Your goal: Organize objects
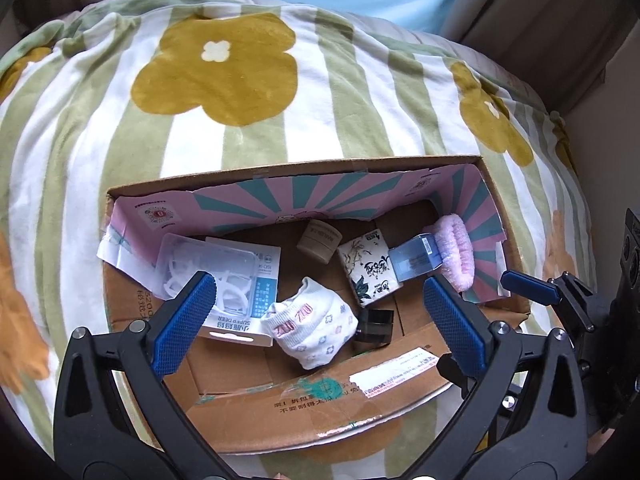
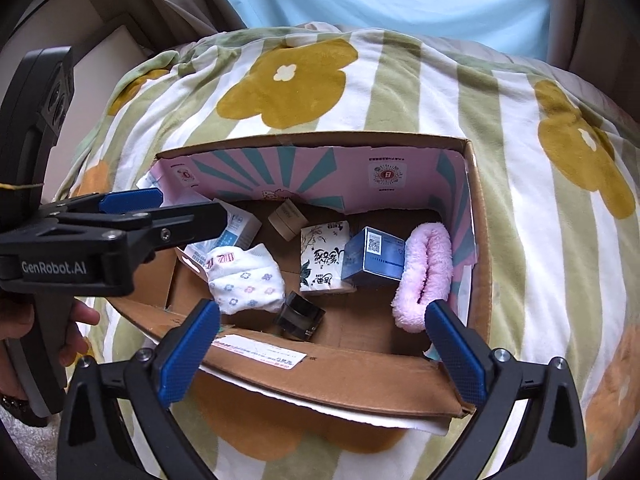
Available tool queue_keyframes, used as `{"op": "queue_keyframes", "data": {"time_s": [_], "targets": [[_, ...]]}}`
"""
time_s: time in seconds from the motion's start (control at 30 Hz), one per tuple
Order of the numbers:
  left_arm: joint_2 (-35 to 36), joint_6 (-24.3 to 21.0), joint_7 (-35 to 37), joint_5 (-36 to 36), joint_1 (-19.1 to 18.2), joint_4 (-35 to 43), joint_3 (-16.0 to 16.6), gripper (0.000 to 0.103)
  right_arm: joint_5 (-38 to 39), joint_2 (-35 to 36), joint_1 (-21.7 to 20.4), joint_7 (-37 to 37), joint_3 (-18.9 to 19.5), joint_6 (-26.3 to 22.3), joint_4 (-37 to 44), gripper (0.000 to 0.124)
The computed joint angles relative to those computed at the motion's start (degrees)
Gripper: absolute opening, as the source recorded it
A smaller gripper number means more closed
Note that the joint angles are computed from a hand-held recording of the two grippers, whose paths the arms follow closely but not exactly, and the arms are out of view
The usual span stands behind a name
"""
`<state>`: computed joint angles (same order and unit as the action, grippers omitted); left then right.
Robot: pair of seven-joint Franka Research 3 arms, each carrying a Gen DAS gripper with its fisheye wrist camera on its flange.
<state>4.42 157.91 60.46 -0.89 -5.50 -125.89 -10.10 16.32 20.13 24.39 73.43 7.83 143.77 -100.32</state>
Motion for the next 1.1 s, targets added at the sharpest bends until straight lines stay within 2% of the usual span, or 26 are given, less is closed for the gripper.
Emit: {"op": "queue_keyframes", "data": {"time_s": [0.4,0.63,0.9,1.1], "targets": [[-6.11,-0.51,0.25,-0.61,-0.53,-3.56,0.75,0.103,-2.45,-3.45,1.59,4.72,-0.42,0.7,-2.47,0.102],[-12.94,-4.56,-1.61,1.74,-0.84,-4.92,1.48,0.103,-5.12,-7.02,2.52,10.45,-0.79,-0.74,-2.58,0.102],[-26.07,-14.29,-8.76,8.05,-1.28,-7.15,0.48,0.103,-13.17,-13.83,3.25,20.65,-1.11,-4.78,-2.89,0.102],[-37.89,-23.78,-12.82,10.45,-3.21,-10.13,-1.12,0.103,-17.09,-21.98,2.62,23.01,0.62,-7.87,-7.13,0.102]]}}
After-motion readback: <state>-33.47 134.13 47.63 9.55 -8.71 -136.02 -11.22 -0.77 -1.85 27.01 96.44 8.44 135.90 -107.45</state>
